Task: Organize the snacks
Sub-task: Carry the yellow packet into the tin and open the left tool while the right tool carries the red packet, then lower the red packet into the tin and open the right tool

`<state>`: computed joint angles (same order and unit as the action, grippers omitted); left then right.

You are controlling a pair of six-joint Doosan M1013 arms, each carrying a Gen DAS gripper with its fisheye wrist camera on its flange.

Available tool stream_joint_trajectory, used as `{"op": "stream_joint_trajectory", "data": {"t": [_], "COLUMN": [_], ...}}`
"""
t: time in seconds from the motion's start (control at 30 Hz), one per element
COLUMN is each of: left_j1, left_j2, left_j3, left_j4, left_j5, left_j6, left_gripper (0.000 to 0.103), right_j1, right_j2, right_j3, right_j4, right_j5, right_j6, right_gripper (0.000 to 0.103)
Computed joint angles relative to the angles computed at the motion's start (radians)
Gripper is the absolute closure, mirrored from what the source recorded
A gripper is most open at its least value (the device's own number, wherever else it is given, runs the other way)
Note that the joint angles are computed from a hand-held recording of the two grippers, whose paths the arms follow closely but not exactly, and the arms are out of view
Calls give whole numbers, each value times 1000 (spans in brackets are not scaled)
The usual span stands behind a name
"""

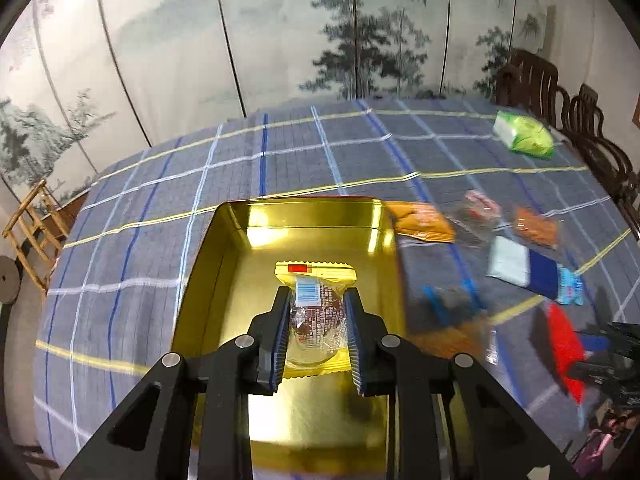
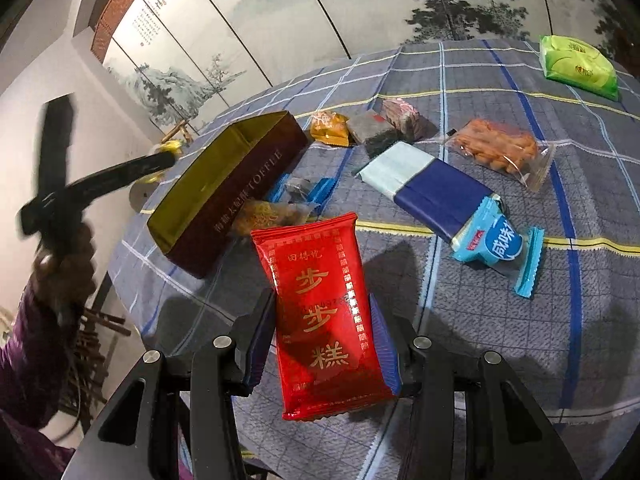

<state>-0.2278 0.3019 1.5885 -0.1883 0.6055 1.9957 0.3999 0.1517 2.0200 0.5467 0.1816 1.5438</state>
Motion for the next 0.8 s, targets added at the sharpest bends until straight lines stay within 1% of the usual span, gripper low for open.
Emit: {"op": "stream_joint_trajectory", "data": {"t": [0.03, 0.1, 0.13, 0.2, 0.27, 0.3, 0.37, 0.4, 0.43, 0.47, 0.53, 0.63, 0.7, 0.73, 0.8], "left_j1": [-2, 2, 1, -6, -9, -11, -12, -11, -10, -6, 11, 34, 55, 64, 83], "left_j2": [25, 59, 79, 101, 114, 120, 125, 125, 123, 120, 102, 62, 24, 8, -35], "left_j3": [-27, -65, -82, -97, -101, -105, -110, -108, -108, -106, -93, -48, -1, 19, 75], "left_j4": [53, 57, 82, 158, 193, 214, 239, 257, 270, 268, 215, 185, 143, 125, 101], "left_j5": [11, 58, 69, 66, 49, 44, 33, 24, 21, 20, 13, -36, -78, -96, -138], "left_j6": [-38, -16, -29, -76, -92, -109, -130, -145, -160, -162, -135, -150, -145, -136, -139], "left_gripper": [80, 80, 79, 76, 73, 71, 58, 54, 47, 45, 44, 38, 37, 37, 38], "right_j1": [0, 1, 0, -1, -6, -8, -9, -9, -8, -8, -7, -12, -17, -15, -18], "right_j2": [0, 1, 2, 5, 8, 10, 13, 15, 16, 17, 19, 25, 37, 42, 62], "right_j3": [-2, -6, -8, -12, -14, -17, -22, -26, -30, -33, -41, -61, -88, -101, -138], "right_j4": [1, -2, 4, -3, 31, 40, 38, 22, 23, 37, 68, 202, 330, 360, 460], "right_j5": [-1, -2, -1, 1, 4, 7, 13, 15, 18, 19, 21, 32, 49, 54, 81], "right_j6": [1, 5, 2, 13, -13, -17, -12, 4, 4, -9, -36, -160, -291, -321, -419], "right_gripper": [56, 56, 56, 56, 56, 56, 56, 56, 56, 56, 56, 56, 56, 56, 56]}}
